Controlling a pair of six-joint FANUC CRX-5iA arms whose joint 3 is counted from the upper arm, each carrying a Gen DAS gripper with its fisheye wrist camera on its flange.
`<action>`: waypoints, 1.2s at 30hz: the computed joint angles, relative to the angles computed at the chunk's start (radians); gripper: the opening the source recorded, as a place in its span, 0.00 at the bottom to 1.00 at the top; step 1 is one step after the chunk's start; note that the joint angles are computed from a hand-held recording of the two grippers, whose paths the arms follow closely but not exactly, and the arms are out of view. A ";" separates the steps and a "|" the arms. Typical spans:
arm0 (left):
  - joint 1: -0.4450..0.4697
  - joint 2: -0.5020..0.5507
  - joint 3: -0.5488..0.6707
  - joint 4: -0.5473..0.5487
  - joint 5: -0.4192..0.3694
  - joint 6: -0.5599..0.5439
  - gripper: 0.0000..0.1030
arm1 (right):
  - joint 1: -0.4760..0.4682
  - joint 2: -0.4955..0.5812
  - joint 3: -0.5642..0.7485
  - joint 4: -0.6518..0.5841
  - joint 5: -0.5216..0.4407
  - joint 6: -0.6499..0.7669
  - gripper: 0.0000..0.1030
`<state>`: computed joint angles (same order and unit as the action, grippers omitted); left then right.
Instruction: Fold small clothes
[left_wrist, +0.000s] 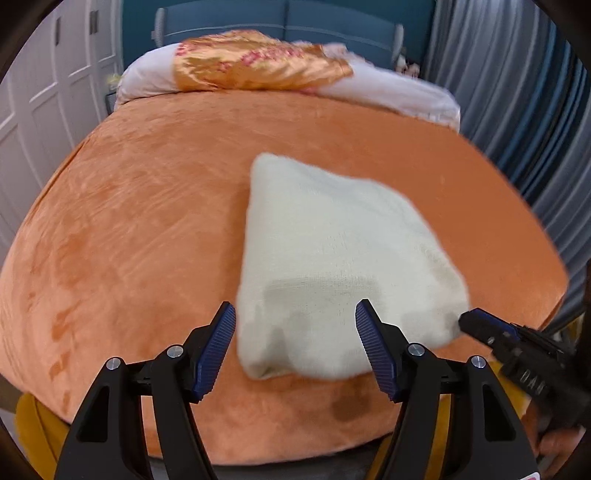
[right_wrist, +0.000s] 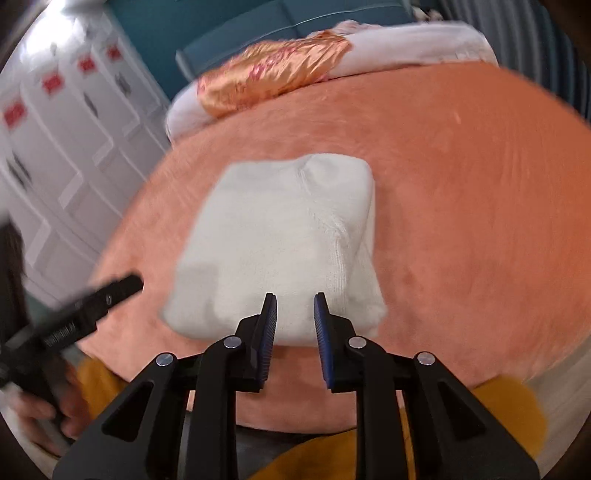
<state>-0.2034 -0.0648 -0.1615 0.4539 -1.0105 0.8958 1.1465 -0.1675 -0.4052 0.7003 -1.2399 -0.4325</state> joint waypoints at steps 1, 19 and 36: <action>-0.036 0.020 0.021 -0.079 0.017 0.046 0.63 | -0.024 0.020 0.008 -0.068 0.005 0.030 0.16; -0.083 0.076 0.055 -0.287 0.021 0.202 0.67 | -0.132 0.101 0.137 -0.205 0.045 0.286 0.06; 0.134 0.001 0.003 -0.112 -0.031 0.107 0.66 | -0.260 0.299 0.437 -0.305 0.117 0.617 0.09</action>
